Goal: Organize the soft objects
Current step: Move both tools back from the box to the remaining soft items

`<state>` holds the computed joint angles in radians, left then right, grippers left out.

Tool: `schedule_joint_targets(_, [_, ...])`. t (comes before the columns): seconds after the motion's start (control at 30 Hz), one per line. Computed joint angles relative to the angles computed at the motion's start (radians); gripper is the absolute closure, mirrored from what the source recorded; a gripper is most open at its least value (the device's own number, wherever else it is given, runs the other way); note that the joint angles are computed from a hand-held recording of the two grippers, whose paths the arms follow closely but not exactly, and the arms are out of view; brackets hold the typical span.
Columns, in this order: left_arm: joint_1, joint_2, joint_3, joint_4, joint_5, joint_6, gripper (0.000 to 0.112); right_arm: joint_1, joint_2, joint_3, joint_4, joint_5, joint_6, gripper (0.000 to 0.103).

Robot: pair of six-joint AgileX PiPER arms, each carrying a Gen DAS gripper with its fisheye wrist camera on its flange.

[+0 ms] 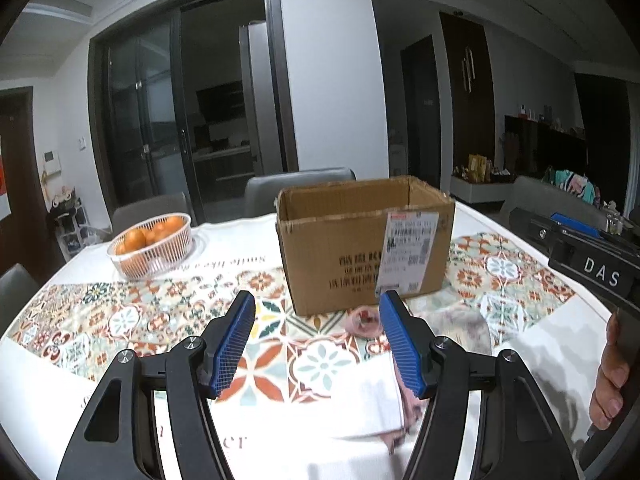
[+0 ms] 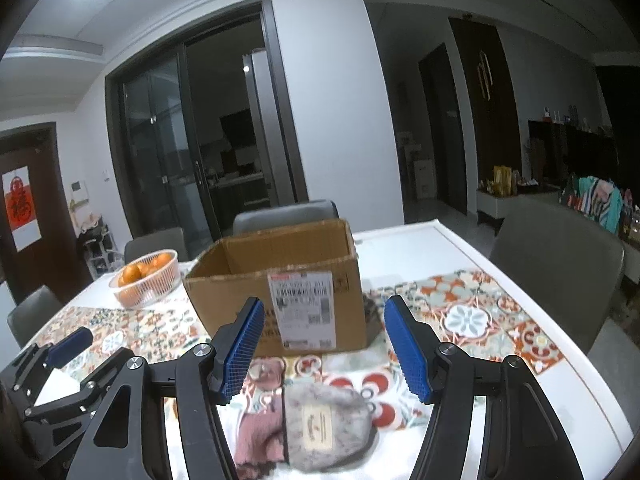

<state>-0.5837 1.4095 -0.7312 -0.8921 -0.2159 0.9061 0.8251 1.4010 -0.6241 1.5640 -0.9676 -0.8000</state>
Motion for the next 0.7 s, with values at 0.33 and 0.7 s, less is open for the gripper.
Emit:
schedule_joint_targets(0.33, [-0.004, -0.007, 0.076, 0.052, 0.035, -0.070, 0.048, 0.039, 0.016, 0.049, 0.040, 0.021, 0.048, 0.039])
schedule_joint_targets(0.7, [-0.025, 0.032, 0.128, 0.071, 0.046, -0.096, 0.048, 0.037, 0.057, 0.095, 0.057, 0.105, 0.089, 0.039])
